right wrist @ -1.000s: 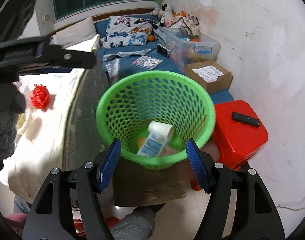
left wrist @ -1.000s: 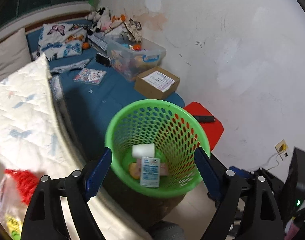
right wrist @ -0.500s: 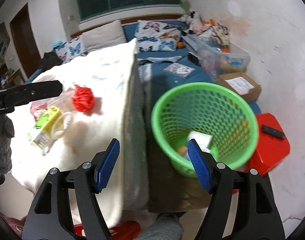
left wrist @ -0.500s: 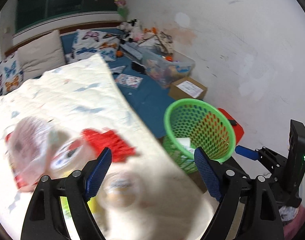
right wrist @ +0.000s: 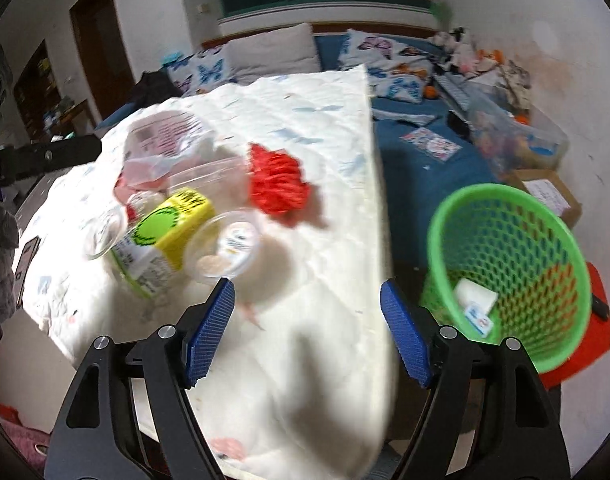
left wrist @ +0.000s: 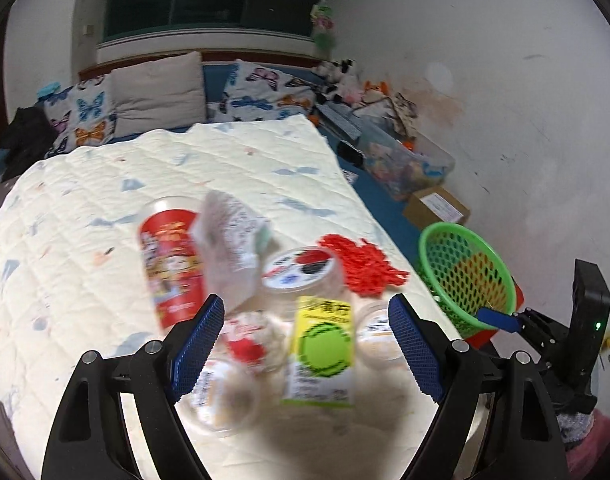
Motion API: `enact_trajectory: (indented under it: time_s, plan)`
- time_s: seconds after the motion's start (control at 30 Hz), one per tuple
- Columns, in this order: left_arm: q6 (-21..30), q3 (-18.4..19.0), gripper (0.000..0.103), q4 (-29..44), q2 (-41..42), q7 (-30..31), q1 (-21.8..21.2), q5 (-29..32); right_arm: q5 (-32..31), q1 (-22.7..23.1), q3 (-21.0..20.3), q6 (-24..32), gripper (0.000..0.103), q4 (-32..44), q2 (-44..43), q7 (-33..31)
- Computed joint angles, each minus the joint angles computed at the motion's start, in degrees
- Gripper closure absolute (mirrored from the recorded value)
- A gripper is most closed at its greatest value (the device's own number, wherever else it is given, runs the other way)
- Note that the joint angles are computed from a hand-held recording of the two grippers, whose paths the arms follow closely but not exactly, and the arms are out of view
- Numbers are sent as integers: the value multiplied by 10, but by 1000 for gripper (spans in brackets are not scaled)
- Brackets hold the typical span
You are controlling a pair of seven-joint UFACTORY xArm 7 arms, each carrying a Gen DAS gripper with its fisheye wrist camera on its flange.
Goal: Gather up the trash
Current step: 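Move both tools back over the mattress toward the remaining trash, then grasp the round plastic dessert cup with the right tool while the left tool grasps the white plastic bag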
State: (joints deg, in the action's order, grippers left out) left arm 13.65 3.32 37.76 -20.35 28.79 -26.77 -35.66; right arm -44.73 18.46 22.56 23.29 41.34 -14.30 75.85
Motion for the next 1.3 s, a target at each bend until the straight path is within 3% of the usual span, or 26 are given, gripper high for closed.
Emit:
enact_trajectory:
  time_s: [0.17, 0.43, 0.87, 1.03, 1.3]
  plan:
    - [3, 20, 22, -14, -13, 15, 4, -13, -21, 17, -5, -6, 26, 49, 65, -14]
    - [15, 34, 22, -39, -32, 31, 18, -21, -35, 72, -56, 1, 26, 109, 147, -40]
    - [54, 44, 22, -38, -23, 63, 24, -36, -31, 109, -112, -27, 28, 134, 188, -46]
    - [69, 27, 22, -13, 1, 77, 29, -60, -42, 114, -117, -37, 38, 130, 184, -35]
    - [43, 0, 24, 12, 26, 66, 57, -68, -57, 110, -114, -44, 40, 123, 176, -18]
